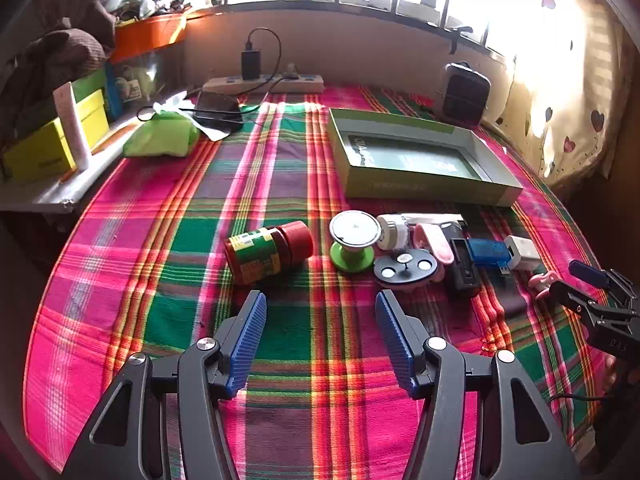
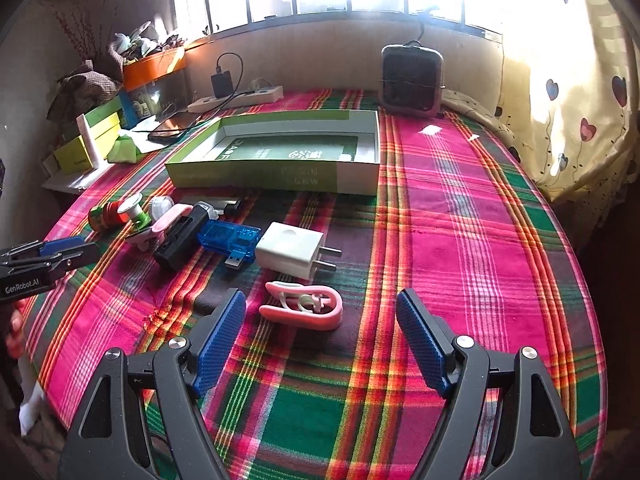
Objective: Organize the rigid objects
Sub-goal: 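Close the left gripper on the red-capped bottle while the right gripper grasps the pink clip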
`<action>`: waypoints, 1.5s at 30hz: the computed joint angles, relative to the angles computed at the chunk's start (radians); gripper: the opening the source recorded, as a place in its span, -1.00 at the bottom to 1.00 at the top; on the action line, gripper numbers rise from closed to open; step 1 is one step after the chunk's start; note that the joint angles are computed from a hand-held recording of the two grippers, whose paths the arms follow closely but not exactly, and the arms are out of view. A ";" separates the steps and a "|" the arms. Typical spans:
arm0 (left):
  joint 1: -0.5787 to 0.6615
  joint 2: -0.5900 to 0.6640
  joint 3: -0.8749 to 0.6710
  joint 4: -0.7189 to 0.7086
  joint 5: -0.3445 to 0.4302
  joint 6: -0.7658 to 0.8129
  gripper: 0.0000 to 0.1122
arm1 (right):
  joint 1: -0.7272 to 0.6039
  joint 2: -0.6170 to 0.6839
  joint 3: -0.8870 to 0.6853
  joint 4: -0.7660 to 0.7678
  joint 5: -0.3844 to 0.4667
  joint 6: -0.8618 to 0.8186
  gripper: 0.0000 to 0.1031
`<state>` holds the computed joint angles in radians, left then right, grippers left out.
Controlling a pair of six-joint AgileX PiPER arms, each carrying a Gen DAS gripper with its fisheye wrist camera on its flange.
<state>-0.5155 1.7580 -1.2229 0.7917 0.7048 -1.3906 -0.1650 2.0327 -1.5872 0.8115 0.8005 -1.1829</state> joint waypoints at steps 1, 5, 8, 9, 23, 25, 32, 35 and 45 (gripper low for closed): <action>0.014 -0.010 0.007 0.003 -0.008 0.000 0.01 | 0.007 0.016 -0.030 -0.025 0.018 0.019 0.51; 0.068 -0.029 0.015 0.010 -0.030 0.019 0.01 | 0.028 0.083 -0.138 -0.088 0.101 0.053 0.51; 0.112 -0.036 0.022 0.000 -0.074 0.057 0.01 | 0.029 0.137 -0.223 -0.118 0.195 0.097 0.51; 0.131 -0.034 0.019 -0.031 -0.094 0.091 0.01 | 0.026 0.138 -0.222 -0.116 0.205 0.092 0.51; 0.251 0.011 0.009 -0.386 -0.259 0.461 0.01 | 0.021 0.028 -0.036 -0.091 0.190 -0.084 0.51; 0.250 0.004 0.022 -0.426 -0.278 0.495 0.01 | 0.034 0.024 -0.028 -0.105 0.125 -0.035 0.51; 0.214 -0.017 0.056 -0.479 -0.302 0.547 0.01 | 0.078 0.046 -0.059 -0.161 0.080 0.036 0.51; 0.198 -0.007 0.041 -0.376 -0.260 0.463 0.01 | 0.086 0.047 -0.065 -0.168 0.080 0.051 0.51; 0.230 0.074 -0.057 -0.378 -0.189 0.533 0.01 | 0.104 0.046 -0.066 -0.220 0.027 0.122 0.51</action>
